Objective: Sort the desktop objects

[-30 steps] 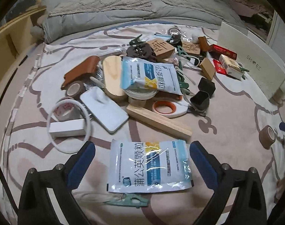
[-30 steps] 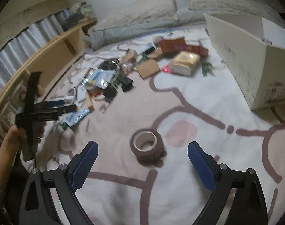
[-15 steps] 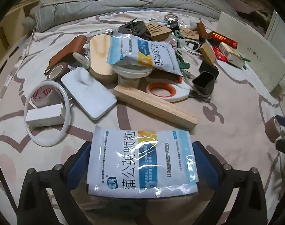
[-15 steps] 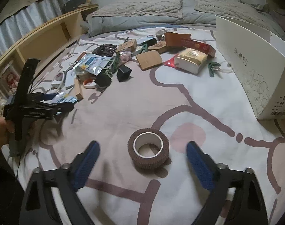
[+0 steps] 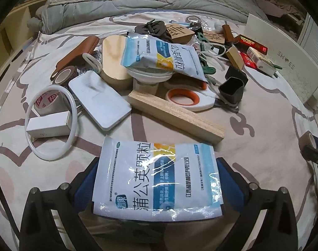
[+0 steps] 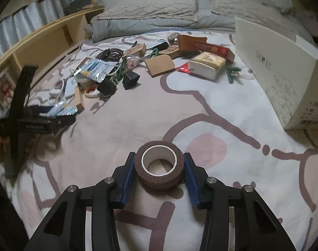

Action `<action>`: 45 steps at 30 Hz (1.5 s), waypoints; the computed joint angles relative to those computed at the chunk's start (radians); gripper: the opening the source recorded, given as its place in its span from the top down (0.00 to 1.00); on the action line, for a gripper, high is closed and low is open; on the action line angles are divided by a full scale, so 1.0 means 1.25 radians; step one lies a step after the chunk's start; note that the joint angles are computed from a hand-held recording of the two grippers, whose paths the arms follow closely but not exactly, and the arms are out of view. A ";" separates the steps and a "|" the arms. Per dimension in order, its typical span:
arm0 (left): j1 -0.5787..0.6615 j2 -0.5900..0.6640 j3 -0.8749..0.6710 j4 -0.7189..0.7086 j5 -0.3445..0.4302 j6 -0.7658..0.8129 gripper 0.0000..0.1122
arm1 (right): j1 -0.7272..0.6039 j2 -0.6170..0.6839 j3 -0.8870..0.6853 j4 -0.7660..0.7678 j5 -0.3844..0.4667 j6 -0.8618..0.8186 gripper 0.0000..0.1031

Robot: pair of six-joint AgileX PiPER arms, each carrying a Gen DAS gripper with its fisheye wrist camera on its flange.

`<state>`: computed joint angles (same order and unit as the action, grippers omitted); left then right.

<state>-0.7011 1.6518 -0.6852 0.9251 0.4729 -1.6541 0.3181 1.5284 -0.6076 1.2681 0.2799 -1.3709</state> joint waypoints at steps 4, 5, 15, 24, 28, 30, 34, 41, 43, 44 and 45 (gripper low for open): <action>-0.009 -0.012 0.010 0.035 0.011 -0.048 0.09 | 0.026 -0.005 0.025 0.121 -0.047 -0.132 0.57; -0.011 -0.013 0.011 0.038 0.014 -0.053 0.09 | 0.027 -0.003 0.026 0.137 -0.051 -0.149 0.57; -0.020 -0.027 0.011 0.044 0.010 -0.052 0.21 | 0.041 0.001 0.033 0.209 -0.071 -0.222 0.57; -0.042 -0.032 0.011 0.037 0.013 -0.043 0.34 | 0.042 -0.001 0.035 0.214 -0.072 -0.226 0.57; -0.051 -0.037 0.010 0.026 0.007 -0.035 0.37 | 0.041 -0.001 0.035 0.215 -0.071 -0.227 0.57; -0.054 -0.040 0.010 0.021 0.005 -0.034 0.38 | 0.037 -0.001 0.035 0.217 -0.066 -0.230 0.57; -0.066 -0.042 0.007 0.018 0.007 -0.043 0.38 | 0.032 -0.001 0.034 0.214 -0.058 -0.227 0.57; -0.069 -0.065 0.021 0.023 -0.003 -0.087 0.39 | 0.030 -0.007 0.018 0.065 -0.055 -0.081 0.58; -0.074 -0.074 0.025 0.028 -0.001 -0.104 0.39 | 0.028 -0.010 0.017 0.041 -0.054 -0.057 0.58; -0.078 -0.078 0.026 0.029 0.001 -0.111 0.39 | 0.028 -0.013 0.018 0.035 -0.053 -0.048 0.58; -0.084 -0.082 0.026 0.027 0.009 -0.115 0.39 | 0.026 -0.017 0.016 0.020 -0.053 -0.030 0.58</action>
<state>-0.8059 1.5488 -0.6528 0.9592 0.4836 -1.7979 0.3505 1.5071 -0.5870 1.2930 0.2141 -1.4081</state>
